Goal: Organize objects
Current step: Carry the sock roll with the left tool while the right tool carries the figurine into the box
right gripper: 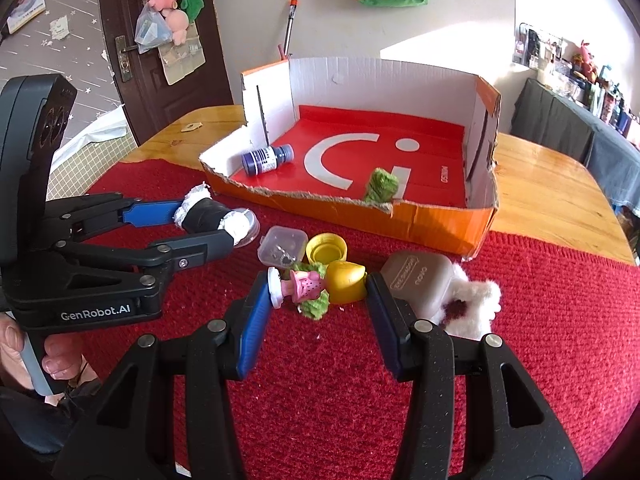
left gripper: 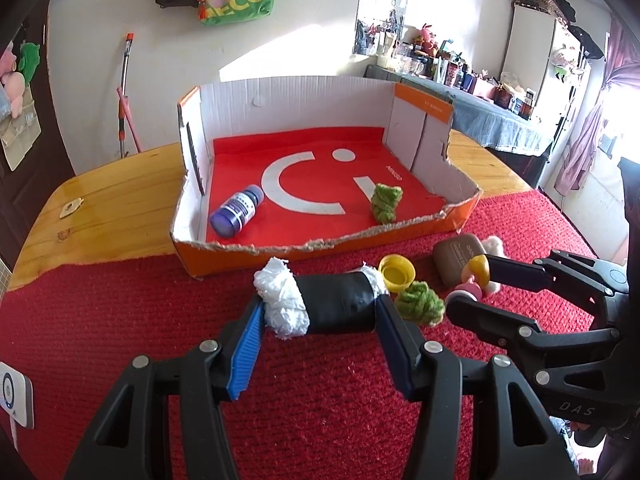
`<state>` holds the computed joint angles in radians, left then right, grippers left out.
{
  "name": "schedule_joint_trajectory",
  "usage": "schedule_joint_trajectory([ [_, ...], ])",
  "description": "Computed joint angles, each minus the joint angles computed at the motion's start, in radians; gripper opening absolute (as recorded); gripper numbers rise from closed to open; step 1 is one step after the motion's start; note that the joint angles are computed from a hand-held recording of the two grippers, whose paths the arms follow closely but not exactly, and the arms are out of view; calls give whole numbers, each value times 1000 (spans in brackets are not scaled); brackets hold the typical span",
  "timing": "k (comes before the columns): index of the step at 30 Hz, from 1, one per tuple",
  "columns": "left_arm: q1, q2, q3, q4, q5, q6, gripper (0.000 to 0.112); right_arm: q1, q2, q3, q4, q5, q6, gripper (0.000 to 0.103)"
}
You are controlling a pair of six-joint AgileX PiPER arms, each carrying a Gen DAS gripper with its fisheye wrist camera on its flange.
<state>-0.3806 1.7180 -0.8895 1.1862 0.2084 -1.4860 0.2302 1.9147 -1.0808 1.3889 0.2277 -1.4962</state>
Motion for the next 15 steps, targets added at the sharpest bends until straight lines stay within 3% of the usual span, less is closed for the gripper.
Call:
schedule_joint_trajectory([
  [11, 45, 14, -64, -224, -6, 254, 57, -19, 14, -69, -145, 44, 153, 46],
  [15, 73, 35, -110, -422, -15, 463, 57, -22, 29, -106, -209, 56, 220, 46],
])
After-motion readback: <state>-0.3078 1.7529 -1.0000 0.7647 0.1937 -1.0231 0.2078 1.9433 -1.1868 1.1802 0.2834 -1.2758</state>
